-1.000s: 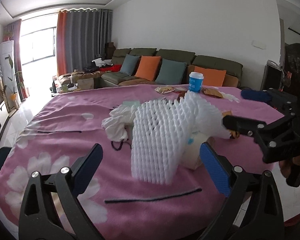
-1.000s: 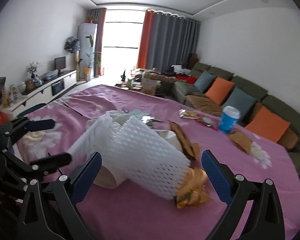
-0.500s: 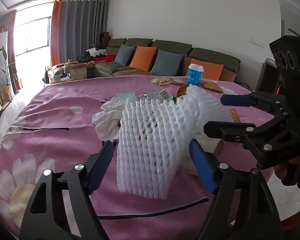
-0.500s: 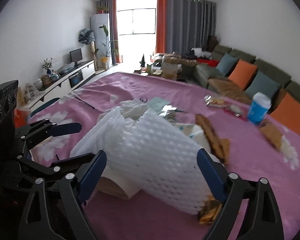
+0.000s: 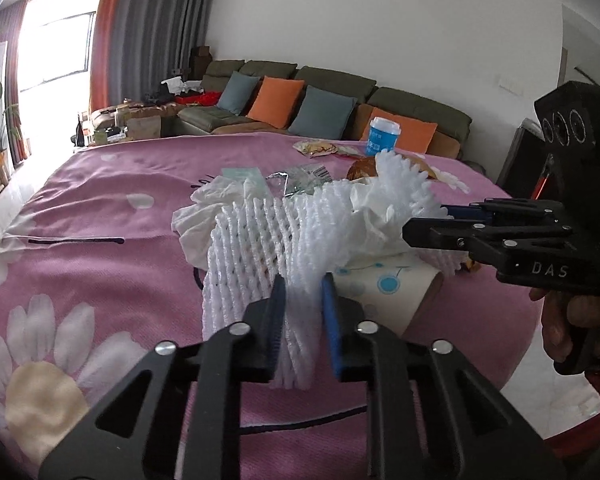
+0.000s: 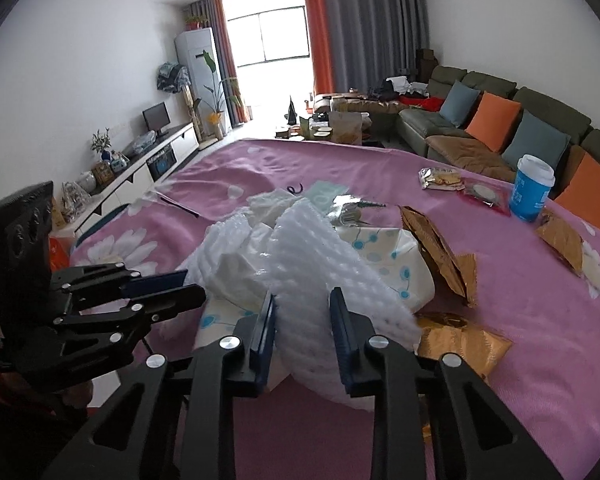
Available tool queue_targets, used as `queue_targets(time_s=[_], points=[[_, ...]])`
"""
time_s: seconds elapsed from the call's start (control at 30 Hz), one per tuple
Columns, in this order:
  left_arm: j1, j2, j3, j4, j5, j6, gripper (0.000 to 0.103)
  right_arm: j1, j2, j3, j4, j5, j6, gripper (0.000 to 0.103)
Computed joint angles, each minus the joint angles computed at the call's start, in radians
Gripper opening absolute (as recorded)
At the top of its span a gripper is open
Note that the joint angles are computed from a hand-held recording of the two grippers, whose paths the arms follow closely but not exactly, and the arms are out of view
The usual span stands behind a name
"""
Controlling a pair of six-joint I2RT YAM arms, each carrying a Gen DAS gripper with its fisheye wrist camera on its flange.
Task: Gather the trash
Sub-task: 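Lift the foam nets with both grippers and carry them to the teal wastebasket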
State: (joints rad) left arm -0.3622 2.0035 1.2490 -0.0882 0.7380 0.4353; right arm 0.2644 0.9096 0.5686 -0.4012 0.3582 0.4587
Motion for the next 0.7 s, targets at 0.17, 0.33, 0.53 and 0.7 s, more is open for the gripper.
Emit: queue_targets(time_s=[0.17, 0.33, 0.53, 0.7], points=[[0.015, -0.015, -0.014, 0.015, 0.022, -0.013, 0.011, 0.054, -0.05, 0.023, -0.05, 0.075, 0.027, 0.022], [0.042, -0.031, -0.018, 0.038, 0.046, -0.048, 0.01, 0.124, -0.087, 0.072, -0.108, 0.174, 0.043, 0.021], [0.11, -0.101, -0.041, 0.084, 0.109, -0.112, 0.01, 0.161, -0.073, 0.144, -0.102, 0.225, 0.001, 0.021], [0.191, -0.148, -0.043, 0.157, 0.143, -0.182, 0.01, 0.139, 0.01, 0.212, 0.019, 0.175, -0.103, 0.021]])
